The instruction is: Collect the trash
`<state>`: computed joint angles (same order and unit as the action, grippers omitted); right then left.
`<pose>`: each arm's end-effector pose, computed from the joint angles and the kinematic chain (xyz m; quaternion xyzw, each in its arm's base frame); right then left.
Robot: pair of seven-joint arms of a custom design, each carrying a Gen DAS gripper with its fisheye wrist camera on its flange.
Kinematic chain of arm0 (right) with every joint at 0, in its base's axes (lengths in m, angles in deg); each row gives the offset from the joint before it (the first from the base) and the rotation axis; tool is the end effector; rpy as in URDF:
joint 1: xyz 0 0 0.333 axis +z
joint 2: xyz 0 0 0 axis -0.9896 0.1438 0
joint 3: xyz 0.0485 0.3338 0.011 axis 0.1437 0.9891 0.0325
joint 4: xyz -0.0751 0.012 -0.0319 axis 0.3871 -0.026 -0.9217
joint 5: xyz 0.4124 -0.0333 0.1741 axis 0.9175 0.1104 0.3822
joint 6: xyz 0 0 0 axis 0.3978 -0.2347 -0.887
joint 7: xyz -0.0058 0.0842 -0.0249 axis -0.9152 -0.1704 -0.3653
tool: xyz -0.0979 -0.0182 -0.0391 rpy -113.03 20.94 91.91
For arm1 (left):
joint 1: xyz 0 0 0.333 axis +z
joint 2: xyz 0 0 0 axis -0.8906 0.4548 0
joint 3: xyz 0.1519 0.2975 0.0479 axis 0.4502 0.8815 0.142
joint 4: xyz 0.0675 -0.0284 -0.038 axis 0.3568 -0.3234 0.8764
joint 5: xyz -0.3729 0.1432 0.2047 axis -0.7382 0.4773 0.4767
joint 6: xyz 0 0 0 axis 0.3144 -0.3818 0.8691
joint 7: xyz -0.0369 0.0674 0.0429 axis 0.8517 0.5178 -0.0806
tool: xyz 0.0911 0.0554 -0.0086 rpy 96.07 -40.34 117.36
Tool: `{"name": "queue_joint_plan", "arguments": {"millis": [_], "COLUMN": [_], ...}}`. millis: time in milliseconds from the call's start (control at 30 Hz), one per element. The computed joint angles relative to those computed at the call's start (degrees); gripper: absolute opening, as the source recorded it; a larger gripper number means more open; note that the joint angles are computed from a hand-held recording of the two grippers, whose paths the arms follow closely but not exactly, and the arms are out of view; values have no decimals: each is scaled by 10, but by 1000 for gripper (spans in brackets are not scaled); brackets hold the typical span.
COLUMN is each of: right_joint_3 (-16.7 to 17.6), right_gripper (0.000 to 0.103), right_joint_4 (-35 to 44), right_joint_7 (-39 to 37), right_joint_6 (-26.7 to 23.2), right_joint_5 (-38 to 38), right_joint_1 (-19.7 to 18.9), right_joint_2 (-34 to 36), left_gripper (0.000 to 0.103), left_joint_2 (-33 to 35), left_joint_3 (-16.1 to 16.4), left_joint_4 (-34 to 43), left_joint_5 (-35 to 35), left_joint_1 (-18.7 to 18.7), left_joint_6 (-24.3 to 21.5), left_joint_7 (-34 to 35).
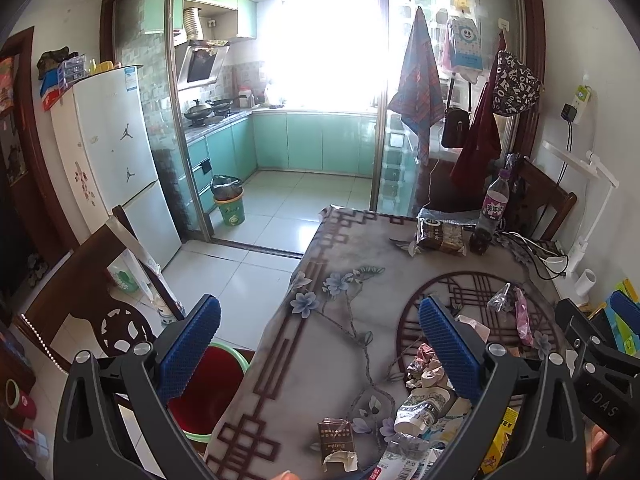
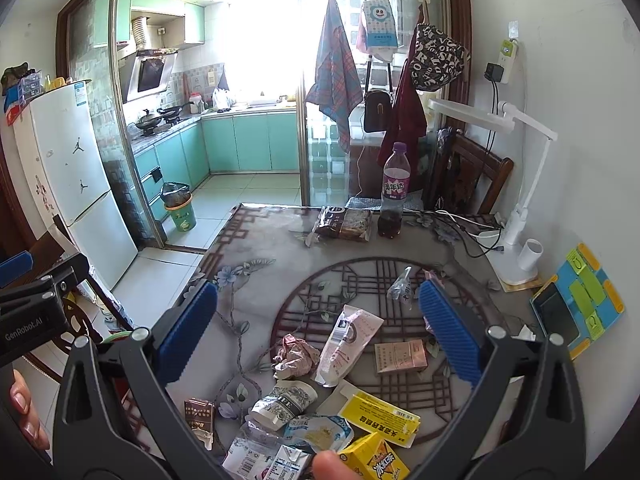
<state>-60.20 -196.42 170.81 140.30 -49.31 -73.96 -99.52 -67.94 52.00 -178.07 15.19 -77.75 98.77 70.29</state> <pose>0.5679 0.1459 0.5574 -0.4157 0.7728 -0.4177 0.2354 0.6714 -0.3108 0.5679 -0.4857 0.7497 -0.3717 0.2527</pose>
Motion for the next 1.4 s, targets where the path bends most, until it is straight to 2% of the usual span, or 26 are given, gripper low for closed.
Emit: {"name": "queue_joint_plan", "arguments": {"millis": [1400], "right_joint_3": [-3], "right_gripper": [100], "right_joint_4": [16], "right_joint_7": [-14], "right_joint_6": [-6], "right_joint_5": [7], "right_joint_1": [9], "right_joint_2": [14], "left_gripper": [96], "left_joint_2": [4], "left_joint_3": [1], "left_joint_4": [3], "left_joint_5": [3], "left_joint_1": [0], "left_joint_6": [-9], "left_joint_7": [8]}}
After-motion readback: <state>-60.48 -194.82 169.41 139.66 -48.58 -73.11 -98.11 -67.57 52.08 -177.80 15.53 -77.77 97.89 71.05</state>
